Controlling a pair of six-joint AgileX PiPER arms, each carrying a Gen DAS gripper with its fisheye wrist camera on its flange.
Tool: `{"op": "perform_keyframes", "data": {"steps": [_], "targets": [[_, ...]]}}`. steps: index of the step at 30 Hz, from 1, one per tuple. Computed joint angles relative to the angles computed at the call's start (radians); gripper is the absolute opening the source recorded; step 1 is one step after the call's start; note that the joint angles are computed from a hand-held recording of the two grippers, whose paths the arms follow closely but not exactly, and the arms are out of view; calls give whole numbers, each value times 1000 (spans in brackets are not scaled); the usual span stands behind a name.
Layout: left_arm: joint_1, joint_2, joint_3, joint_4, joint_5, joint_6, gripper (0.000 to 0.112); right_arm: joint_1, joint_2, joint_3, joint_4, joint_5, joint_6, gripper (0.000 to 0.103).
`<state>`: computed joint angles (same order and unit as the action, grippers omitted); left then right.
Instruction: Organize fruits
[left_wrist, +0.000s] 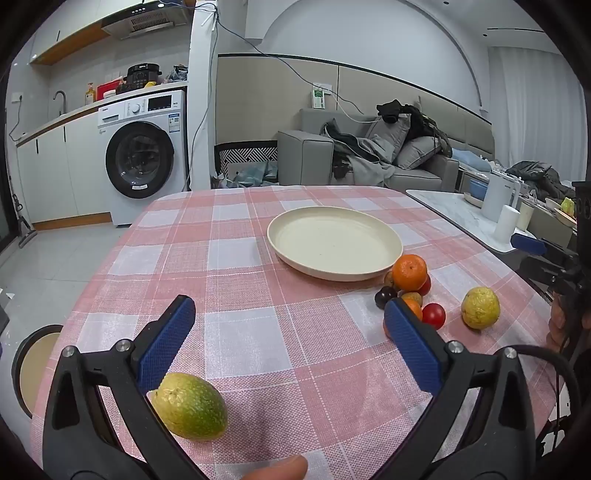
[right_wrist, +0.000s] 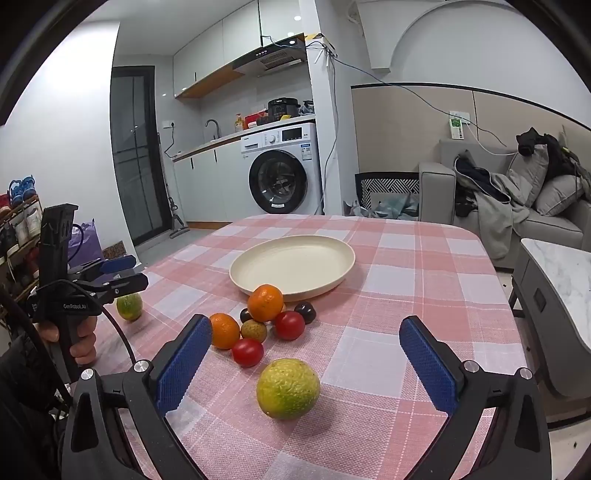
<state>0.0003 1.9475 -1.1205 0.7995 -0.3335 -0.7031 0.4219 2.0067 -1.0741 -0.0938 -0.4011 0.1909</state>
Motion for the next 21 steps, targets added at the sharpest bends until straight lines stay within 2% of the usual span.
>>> {"op": "perform_keyframes", "data": {"steps": [21], "targets": [[0,0,0,-4,0,5,102,4,3,-8,17,6,-13,103]]}}
